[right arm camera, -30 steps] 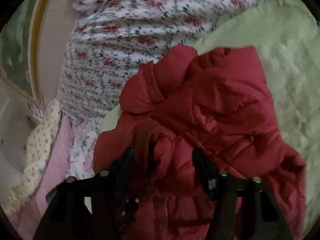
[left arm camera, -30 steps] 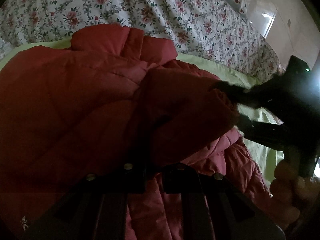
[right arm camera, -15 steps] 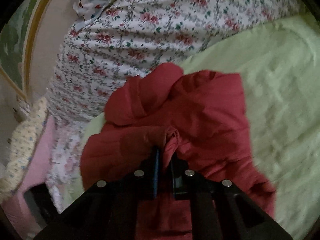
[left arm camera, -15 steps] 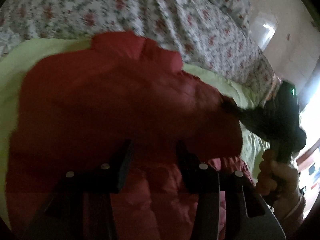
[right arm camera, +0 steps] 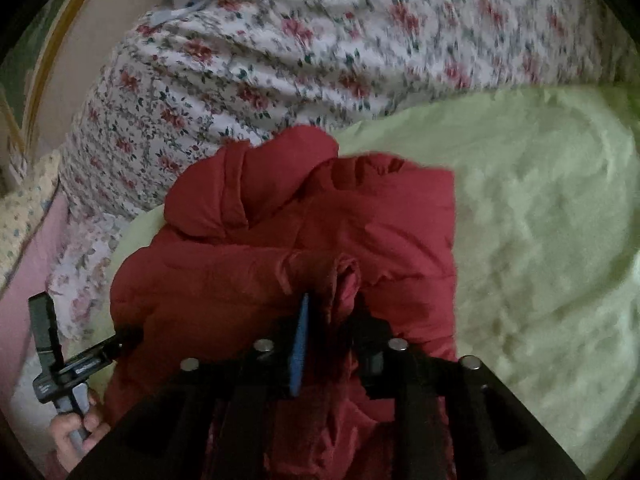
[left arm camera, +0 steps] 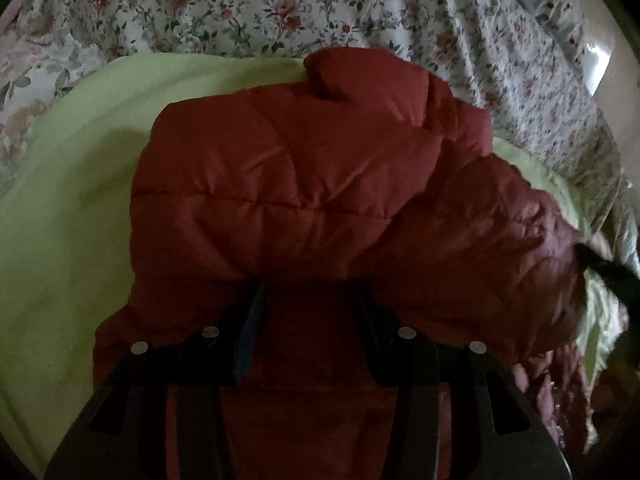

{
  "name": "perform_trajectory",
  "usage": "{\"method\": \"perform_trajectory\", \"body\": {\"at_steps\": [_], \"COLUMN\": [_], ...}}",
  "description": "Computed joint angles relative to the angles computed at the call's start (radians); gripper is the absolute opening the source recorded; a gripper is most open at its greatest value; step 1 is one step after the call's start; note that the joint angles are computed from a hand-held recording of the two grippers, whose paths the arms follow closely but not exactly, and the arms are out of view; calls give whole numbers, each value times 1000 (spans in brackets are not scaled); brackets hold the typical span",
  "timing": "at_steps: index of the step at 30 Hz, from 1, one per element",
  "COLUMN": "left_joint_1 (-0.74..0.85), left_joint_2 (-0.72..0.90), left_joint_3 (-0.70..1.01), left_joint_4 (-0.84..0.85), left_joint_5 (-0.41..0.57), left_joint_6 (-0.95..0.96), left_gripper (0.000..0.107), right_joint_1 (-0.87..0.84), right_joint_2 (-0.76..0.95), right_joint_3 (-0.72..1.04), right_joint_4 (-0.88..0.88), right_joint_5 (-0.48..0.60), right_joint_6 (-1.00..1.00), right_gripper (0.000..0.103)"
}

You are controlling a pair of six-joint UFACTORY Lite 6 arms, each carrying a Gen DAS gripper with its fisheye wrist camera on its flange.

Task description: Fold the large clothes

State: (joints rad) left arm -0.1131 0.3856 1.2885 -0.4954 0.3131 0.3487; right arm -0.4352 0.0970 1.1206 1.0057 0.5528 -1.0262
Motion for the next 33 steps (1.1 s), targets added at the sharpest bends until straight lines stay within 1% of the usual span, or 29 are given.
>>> {"method": "perform_trajectory", "body": {"at_steps": [2,3,4,6,7,8,10,11,12,13,14,15,16,17,20,22,26,29,32,33], "left_joint_1": [-11,-10,-10,-15,-17,-16,-15,-12,-6,4,11,19,26,33,55,51,15,26,39,45], "left_joint_2": [-3,2,3,1,-1,4,1,-6,-21,-47,-72,-105,-131,-140,-82,-56,-38,-39,-79,-98], "left_joint_3": [-8,-3,-5,-12,-15,-5,-3,-4,-12,-29,-49,-77,-101,-114,-86,-76,-72,-68,-92,-108], "left_joint_4": [46,53,54,74,87,98,105,101,79,40,9,-14,-10,3,35,40,200,170,132,120], "left_joint_5": [-17,-17,-20,-28,-31,-25,-18,-8,3,14,18,12,2,-3,20,13,-23,-6,21,27], "left_joint_6": [-52,-61,-65,-90,-104,-116,-121,-113,-87,-45,-13,13,13,4,-20,-17,-157,-132,-104,-91], "left_gripper": [43,43,43,43,43,43,43,43,43,43,43,43,43,43,43,43,44,44,45,47], "right_joint_1": [10,11,13,32,57,91,168,192,213,210,193,166,140,120,113,113,120,118,120,117], "right_joint_2": [-133,-186,-232,-279,-272,-257,-205,-178,-127,-76,-35,0,21,36,45,52,70,62,50,46], "right_joint_3": [-82,-113,-139,-171,-176,-180,-192,-190,-185,-176,-164,-154,-149,-138,-122,-124,-113,-118,-123,-123], "right_joint_4": [13,36,54,60,36,-5,-105,-179,-228,-236,-202,-125,-47,-8,-27,-8,5,-16,-44,-47], "right_joint_5": [-77,-90,-89,-51,-29,-38,-113,-148,-195,-219,-217,-199,-176,-151,-139,-146,-152,-153,-148,-141], "right_joint_6": [-27,-53,-73,-98,-93,-66,0,66,115,126,97,26,-49,-82,-63,-92,-96,-81,-51,-46], "right_gripper": [30,37,42,44,43,43,42,41,41,39,38,38,38,38,38,38,38,38,38,38]}}
